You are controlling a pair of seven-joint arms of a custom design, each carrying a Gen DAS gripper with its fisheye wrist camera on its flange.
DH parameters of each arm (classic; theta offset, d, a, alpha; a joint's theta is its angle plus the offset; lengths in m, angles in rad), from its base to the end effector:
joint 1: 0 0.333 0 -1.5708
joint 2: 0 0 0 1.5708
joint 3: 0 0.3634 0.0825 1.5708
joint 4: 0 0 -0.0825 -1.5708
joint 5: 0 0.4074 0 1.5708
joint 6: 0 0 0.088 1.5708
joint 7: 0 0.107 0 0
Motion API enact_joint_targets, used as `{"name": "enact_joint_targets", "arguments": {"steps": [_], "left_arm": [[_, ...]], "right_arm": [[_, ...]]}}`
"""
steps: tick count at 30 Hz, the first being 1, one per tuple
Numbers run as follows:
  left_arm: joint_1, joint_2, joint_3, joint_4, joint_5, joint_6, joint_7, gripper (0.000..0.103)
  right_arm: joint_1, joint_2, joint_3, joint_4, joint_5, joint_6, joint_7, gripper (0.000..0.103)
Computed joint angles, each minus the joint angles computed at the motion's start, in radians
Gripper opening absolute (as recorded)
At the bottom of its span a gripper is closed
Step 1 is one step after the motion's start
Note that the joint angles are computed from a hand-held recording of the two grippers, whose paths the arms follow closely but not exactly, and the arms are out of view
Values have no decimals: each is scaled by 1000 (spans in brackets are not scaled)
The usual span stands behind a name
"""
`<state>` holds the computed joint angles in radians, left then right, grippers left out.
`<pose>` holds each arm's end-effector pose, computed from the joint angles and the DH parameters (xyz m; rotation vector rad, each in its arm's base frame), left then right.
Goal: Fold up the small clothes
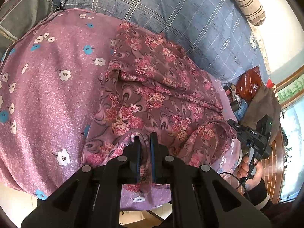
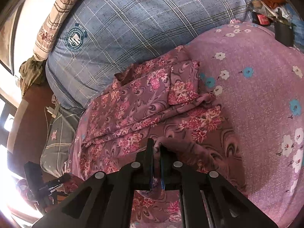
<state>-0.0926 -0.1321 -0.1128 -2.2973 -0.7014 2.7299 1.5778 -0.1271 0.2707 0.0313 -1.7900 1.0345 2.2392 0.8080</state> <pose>0.5375 -0.0889 0.4935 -2.4217 1.6879 -1.0622 0.6864 -0.0424 0.4655 -1.6523 1.5590 0.1849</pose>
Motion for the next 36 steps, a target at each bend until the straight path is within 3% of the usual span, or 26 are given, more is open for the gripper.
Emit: {"name": "enact_joint_targets", "arguments": {"steps": [9,14,21,24,26,29,31,32,33,35,36], "left_arm": [[0,36,-2,54,-6,-22,-12,5],[10,81,7,121,-125,-31,50,5],[58,183,-1,267,-132,-49,20,5],[80,238,-1,347,-83,-53,-14,5],[98,304,-2,432,-61,-55,-44,5],[106,426,18,576,75,-76,-177,5],[116,536,35,705,162,-162,-283,8],[130,598,37,782,192,-247,-325,8],[168,639,7,828,215,-308,-369,8],[203,659,-13,830,146,-328,-354,8],[223,650,-31,809,118,-304,-330,8]], "right_arm": [[-23,-14,4,-34,152,27,-98,5],[-22,-14,-11,-34,199,37,-117,5],[-42,35,-7,53,251,35,-115,5],[-47,77,6,129,257,39,-109,5],[-53,124,18,198,264,40,-68,5],[-66,228,41,324,260,54,42,8],[-56,301,39,406,190,77,183,10],[-48,339,30,451,134,69,264,10],[-47,360,29,477,96,61,305,11],[-51,368,32,482,39,60,344,14],[-69,356,49,461,39,61,314,22]]}}
